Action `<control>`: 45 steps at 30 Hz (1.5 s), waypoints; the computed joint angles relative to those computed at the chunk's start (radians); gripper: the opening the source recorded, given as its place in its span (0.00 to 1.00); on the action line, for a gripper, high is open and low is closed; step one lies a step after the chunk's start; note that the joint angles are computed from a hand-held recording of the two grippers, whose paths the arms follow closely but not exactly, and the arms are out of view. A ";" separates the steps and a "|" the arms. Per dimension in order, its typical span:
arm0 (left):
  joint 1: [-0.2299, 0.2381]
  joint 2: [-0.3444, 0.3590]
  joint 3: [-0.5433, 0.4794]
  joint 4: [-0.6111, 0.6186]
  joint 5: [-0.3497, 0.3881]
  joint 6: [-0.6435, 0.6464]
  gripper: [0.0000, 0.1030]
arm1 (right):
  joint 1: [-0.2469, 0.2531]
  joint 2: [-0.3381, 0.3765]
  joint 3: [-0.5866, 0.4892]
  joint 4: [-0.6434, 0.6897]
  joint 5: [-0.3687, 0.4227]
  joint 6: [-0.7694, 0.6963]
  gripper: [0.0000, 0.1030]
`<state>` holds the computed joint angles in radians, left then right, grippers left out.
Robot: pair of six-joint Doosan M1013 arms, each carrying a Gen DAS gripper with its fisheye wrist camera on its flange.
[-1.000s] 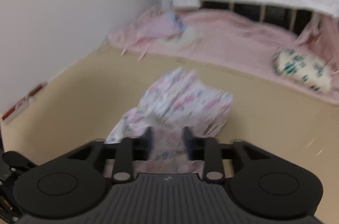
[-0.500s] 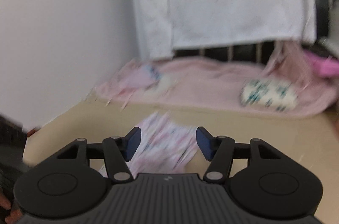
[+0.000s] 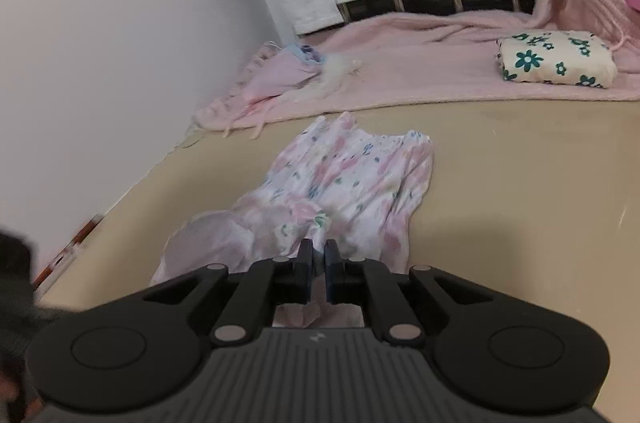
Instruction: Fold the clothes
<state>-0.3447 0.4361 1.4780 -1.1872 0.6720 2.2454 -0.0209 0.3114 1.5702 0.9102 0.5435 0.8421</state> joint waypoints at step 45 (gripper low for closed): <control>-0.063 0.007 -0.034 0.254 -0.106 0.154 0.18 | 0.054 0.062 -0.094 -0.305 -0.013 0.119 0.02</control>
<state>-0.4079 0.4432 1.4437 -0.9329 0.5664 2.3999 0.0327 0.3735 1.4759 0.6047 0.5302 0.9607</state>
